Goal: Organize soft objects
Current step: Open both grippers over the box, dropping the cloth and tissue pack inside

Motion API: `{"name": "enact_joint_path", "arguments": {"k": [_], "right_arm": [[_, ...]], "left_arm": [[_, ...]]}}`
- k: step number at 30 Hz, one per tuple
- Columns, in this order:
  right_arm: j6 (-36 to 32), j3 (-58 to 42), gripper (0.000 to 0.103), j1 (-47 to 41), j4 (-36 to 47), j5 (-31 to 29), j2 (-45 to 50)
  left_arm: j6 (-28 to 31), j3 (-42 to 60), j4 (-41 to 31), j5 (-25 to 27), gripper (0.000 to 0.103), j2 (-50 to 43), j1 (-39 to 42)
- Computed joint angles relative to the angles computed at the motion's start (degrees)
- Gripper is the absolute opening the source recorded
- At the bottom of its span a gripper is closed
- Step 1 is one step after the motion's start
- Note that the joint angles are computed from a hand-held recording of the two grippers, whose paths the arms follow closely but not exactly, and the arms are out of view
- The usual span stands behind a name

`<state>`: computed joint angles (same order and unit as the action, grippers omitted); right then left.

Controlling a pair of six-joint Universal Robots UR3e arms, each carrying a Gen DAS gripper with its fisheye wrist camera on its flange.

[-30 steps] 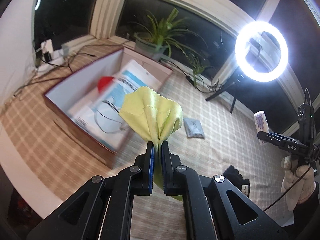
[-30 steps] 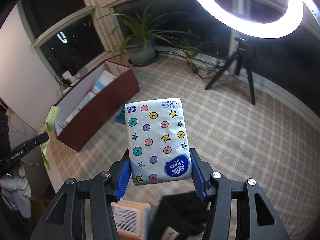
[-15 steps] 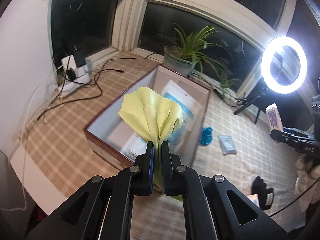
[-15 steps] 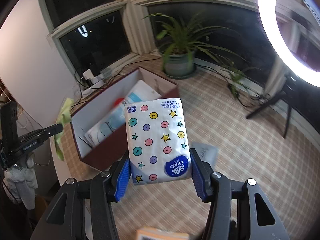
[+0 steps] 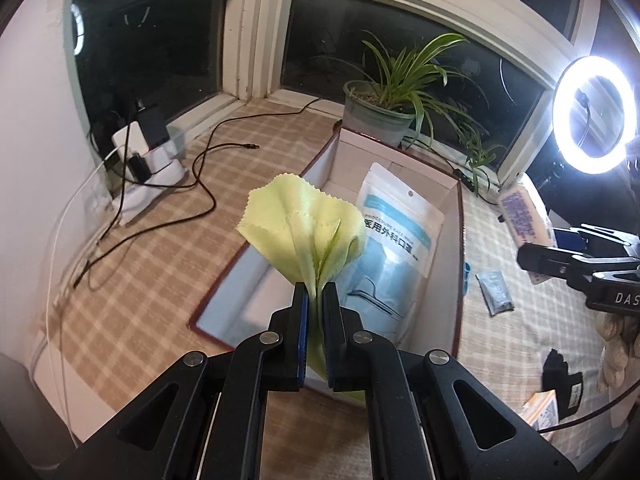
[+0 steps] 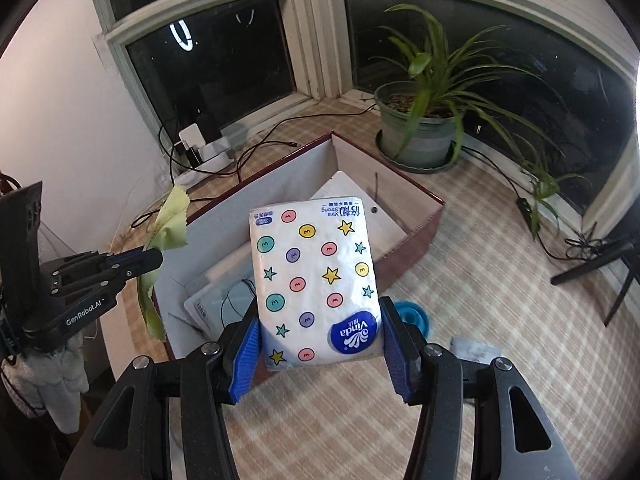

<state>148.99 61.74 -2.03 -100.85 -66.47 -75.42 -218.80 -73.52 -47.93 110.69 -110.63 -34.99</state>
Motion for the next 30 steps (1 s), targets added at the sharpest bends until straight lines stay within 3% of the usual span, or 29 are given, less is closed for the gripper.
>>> {"name": "enact_joint_path", "arguments": {"k": [11,23,27,30], "right_arm": [[5.3,-6.5,0.050,6.4,-2.4,-4.9,9.6],[8.5,-21.9,0.050,10.9,2.3,-9.7,22.0],[8.8,-23.0,0.051,11.1,2.2,-9.3,23.0],[8.8,-24.1,0.053,11.2,2.4,-9.1,23.5]], "left_arm": [[7.1,5.0,-2.7,-4.6,0.005,-4.8,3.5],[10.6,10.3,-7.3,-6.8,0.005,-8.7,5.0],[10.7,10.8,-7.8,-7.1,0.018,-8.9,5.1],[10.4,10.4,-7.2,-7.4,0.020,-8.6,5.2]]}}
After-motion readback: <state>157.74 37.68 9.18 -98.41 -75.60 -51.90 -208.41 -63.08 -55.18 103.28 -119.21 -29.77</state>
